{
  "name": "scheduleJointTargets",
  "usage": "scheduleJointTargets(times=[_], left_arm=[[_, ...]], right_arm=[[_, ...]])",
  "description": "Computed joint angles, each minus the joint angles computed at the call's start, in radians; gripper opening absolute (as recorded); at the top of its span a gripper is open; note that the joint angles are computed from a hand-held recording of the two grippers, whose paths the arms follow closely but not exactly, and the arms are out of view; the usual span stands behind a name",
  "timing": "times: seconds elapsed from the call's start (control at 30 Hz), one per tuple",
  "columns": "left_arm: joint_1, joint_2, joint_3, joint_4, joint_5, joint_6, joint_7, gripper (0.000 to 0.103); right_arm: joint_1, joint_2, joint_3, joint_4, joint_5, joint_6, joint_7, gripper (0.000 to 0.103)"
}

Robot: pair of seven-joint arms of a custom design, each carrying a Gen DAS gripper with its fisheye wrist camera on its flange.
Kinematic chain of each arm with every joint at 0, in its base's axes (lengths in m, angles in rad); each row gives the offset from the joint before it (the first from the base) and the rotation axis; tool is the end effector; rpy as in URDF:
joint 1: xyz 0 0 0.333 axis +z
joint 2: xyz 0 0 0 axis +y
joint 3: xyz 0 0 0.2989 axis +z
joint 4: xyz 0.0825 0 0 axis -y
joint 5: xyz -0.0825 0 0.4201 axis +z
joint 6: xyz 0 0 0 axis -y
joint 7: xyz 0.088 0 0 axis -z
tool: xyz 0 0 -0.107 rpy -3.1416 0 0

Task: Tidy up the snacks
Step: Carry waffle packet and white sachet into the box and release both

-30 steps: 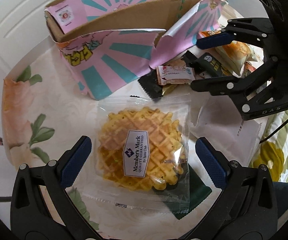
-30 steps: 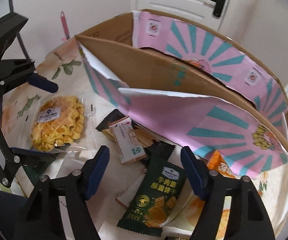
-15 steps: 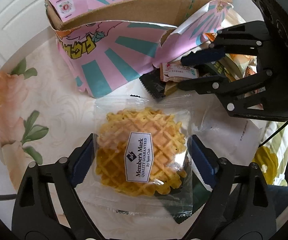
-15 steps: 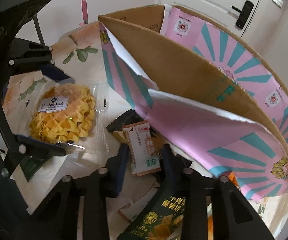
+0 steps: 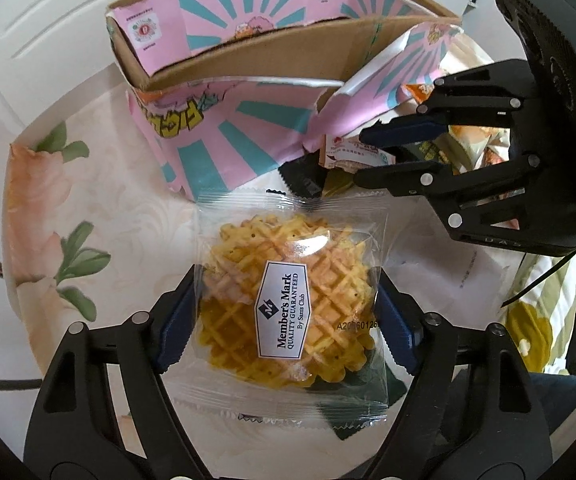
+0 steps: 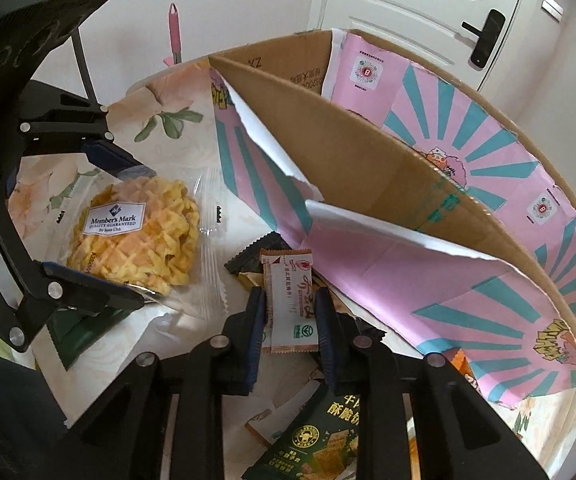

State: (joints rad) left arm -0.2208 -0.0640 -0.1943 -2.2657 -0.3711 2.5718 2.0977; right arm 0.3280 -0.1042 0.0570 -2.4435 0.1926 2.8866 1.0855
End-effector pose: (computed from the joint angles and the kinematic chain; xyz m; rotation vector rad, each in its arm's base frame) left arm 0.5250 -0.2253 0.3859 -1.2935 2.6667 -0.6389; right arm 0.5050 0.1926 0.3598 -2.4190 1.1270 -0.4689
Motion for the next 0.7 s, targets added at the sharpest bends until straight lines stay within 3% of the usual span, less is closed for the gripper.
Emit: scheduleJointTargets(times=[0.3,0.7], left_arm=[[-0.018,-0.112,-0.003,-0.068,0.047,0.017,-0.124,0.078],[-0.056,-0.230,-0.064,-0.092,0.232,0.060,-0.525,0.078]], right_arm=[[0.031,-0.103,-0.045,-0.059,0.123,-0.026,-0.097,0.023],[0.063,-0.332,-0.142,-0.164,0.229,-0.099,-0.213,0.023]])
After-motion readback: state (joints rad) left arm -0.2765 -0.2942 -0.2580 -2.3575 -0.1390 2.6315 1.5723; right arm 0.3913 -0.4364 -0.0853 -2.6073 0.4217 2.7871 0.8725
